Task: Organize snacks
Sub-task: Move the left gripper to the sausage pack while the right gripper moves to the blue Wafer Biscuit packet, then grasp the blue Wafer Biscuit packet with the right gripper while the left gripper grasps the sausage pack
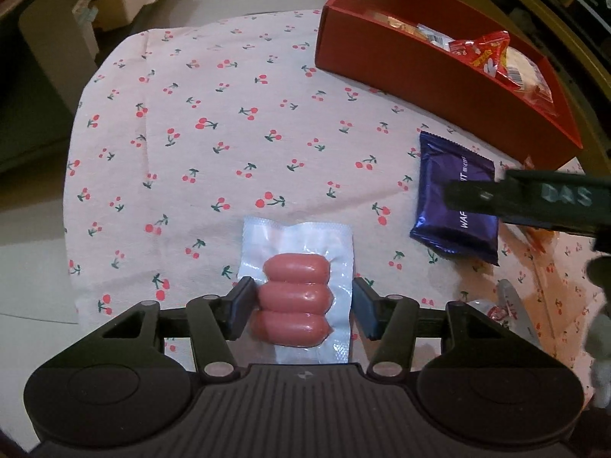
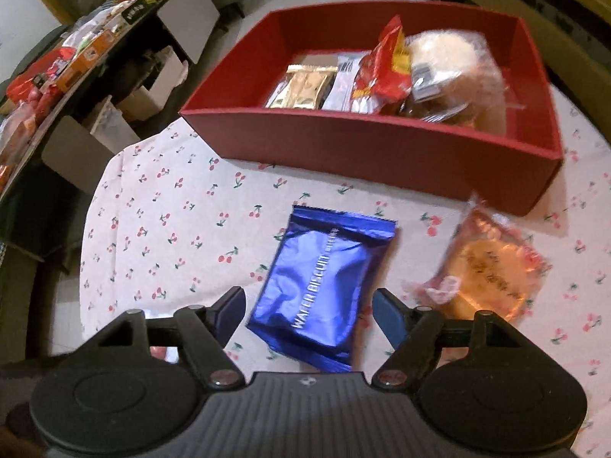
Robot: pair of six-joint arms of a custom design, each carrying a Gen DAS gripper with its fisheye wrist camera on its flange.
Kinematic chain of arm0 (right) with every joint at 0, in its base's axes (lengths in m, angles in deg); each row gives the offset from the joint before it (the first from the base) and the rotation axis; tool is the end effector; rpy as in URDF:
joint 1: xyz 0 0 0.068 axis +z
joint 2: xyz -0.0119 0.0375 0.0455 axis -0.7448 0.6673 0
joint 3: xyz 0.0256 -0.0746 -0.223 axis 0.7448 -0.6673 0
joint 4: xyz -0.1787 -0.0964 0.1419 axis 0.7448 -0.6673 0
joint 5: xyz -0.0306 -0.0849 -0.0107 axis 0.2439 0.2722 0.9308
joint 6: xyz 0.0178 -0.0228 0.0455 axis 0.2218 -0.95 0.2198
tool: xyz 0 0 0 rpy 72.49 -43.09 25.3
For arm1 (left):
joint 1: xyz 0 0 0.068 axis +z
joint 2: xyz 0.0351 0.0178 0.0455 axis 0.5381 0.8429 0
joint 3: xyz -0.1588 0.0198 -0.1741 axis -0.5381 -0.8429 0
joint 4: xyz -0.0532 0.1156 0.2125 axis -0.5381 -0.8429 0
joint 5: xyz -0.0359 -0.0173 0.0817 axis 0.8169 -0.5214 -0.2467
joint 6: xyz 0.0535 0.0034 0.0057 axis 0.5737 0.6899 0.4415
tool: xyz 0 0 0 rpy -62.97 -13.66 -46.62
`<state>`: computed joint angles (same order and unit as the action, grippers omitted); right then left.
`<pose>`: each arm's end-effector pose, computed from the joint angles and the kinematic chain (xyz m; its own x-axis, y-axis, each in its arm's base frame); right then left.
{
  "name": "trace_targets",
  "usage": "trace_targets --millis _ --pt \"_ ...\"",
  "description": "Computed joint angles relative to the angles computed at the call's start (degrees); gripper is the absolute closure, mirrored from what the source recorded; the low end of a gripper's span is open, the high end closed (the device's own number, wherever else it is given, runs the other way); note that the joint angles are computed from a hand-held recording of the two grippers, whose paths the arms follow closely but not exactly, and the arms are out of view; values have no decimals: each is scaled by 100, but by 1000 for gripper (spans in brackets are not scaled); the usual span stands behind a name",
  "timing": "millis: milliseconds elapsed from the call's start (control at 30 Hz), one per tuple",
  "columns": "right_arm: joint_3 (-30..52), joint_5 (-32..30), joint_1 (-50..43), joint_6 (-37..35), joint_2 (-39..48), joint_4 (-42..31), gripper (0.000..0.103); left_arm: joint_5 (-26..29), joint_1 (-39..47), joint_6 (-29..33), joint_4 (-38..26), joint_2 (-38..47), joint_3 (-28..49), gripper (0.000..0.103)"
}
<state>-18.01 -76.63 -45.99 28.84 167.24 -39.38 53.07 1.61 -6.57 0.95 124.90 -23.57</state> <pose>0.2281 0.0227 0.0833 -0.9157 -0.0231 -0.4011 -0.1853 0.9101 0.3707 0.1715 -0.0957 0.1029 -0.9264 -0.1486 -0.3461 -0.1349 0.9888 -0.0633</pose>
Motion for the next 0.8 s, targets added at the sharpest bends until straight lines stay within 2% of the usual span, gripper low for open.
trace_targets --millis 133,267,333,400,433,467,567,800 --pt "25 380 464 314 252 387 15 40 55 77 38 -6 -23 41" --pt "-96 750 856 414 380 788 0 48 64 103 64 85 0 40" --pt "-209 1053 1055 337 444 1094 1 0 11 109 52 136 37 40" --pt "-282 1328 1211 149 351 1093 12 9 15 132 48 135 46 39" --pt "-349 1556 1302 43 234 1077 23 49 48 161 48 122 42 39" --pt "-434 1560 1266 -132 140 1098 27 76 70 174 44 100 34 40" --pt "-534 1265 892 -609 -42 953 32 146 104 222 1 8 3 39" --pt "-1017 718 278 -1191 -1057 266 34 171 37 221 -148 -202 -28 41"
